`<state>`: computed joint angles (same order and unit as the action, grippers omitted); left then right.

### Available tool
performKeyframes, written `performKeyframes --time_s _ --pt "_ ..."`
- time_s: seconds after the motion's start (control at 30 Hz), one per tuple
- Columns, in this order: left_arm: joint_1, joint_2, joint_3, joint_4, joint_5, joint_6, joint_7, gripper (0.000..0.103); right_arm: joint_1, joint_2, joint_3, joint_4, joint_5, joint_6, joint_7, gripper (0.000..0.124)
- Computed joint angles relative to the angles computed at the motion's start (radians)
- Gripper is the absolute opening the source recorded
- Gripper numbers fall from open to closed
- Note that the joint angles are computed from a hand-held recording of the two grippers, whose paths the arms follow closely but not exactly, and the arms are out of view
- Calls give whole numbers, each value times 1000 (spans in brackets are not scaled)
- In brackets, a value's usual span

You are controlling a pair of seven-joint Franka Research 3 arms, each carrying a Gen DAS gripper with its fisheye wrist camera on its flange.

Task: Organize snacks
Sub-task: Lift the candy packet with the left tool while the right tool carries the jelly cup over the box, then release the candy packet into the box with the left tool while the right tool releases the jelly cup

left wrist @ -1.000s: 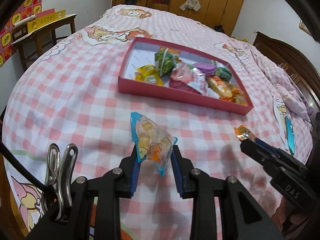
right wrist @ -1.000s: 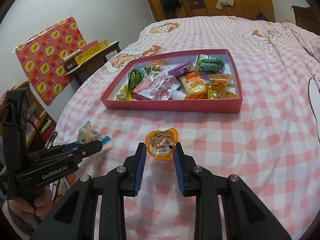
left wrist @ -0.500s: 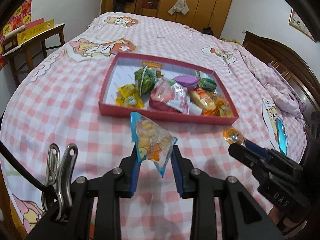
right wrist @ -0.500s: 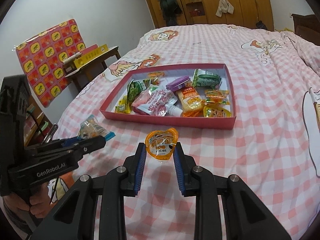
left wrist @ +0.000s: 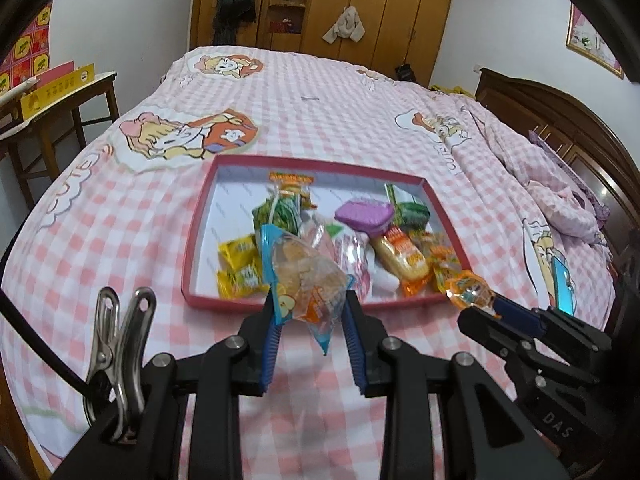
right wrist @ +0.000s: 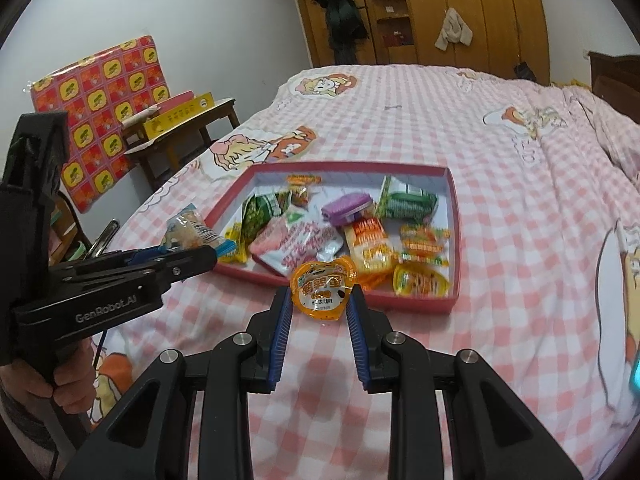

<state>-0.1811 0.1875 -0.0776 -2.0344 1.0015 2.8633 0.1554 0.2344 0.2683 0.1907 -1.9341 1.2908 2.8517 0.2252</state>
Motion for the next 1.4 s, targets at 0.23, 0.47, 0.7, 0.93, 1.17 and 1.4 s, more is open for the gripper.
performKeyframes --time_s 0.23,0.47,0.7,0.93,1.17,1.4 --pt "7 61 14 82 -39 2 68 31 7 58 5 85 -79 10 62 29" --pt "-1 137 43 183 -90 2 138 31 0 136 30 188 -198 19 153 29" --pt "-6 217 77 278 -144 9 179 31 -4 243 42 323 -350 11 294 29" --pt "-9 302 96 365 -229 8 247 31 -2 377 40 502 -500 -22 450 29" --pt "-28 356 127 414 -269 13 273 31 15 486 22 644 -654 -58 606 29" --pt "-44 391 149 457 -277 -2 294 32 21 559 20 731 -739 -88 691 29"
